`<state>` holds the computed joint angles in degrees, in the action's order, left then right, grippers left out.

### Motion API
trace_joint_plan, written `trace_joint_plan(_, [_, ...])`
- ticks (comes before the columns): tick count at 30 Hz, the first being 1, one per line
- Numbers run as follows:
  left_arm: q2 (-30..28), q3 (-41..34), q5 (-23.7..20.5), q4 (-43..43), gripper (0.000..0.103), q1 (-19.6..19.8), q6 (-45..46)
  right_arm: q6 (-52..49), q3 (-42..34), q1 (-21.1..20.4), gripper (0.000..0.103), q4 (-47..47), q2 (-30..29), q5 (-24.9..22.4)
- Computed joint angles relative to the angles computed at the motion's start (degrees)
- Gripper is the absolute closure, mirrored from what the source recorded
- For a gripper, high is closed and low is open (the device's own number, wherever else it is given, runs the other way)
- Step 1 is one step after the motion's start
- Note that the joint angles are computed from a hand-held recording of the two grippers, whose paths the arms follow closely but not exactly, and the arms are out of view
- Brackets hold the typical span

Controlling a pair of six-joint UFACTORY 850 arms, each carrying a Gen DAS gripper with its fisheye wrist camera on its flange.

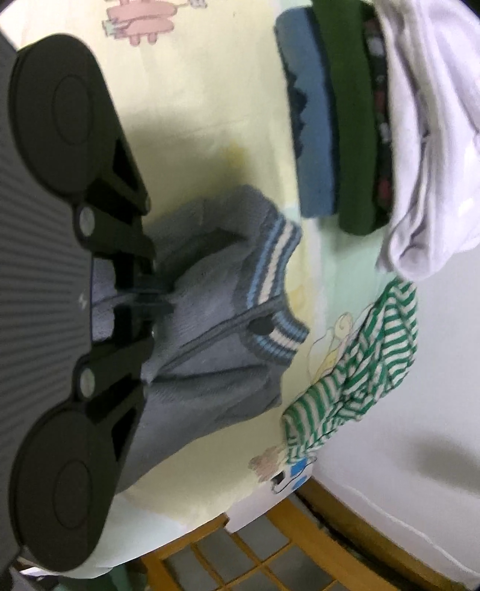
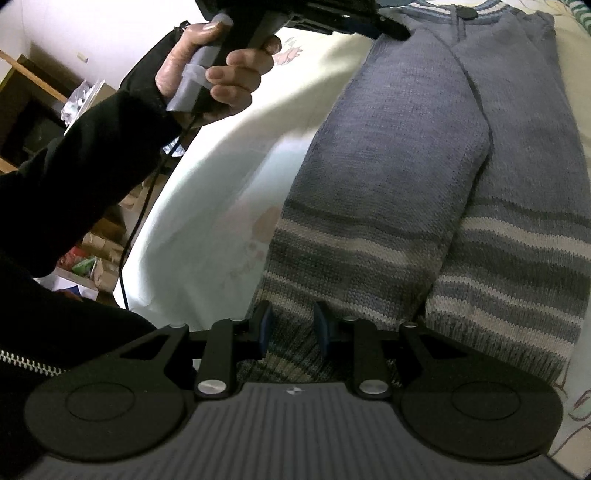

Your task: Fold clothes

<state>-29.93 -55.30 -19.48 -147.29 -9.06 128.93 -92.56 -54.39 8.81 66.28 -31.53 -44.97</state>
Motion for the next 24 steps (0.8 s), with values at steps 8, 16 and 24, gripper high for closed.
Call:
trace_joint_plan(8, [0.5,2.2,2.4,-14.5,0.102,-1.3,13.7,1.6,-0.7,-1.0,0.077,-2.0,-0.2,-1.0])
trace_joint_plan(16, [0.1,1.9,1.7,-15.4,0.094,-0.9,13.9,-9.4,-4.3,-1.4,0.073,16.3,1.0,1.2])
trace_joint_plan(24, [-1.2,-0.4,3.1,-21.9,0.087,-0.6,22.2,-38.3,-9.3,5.8,0.068,44.3,-6.6,12.2])
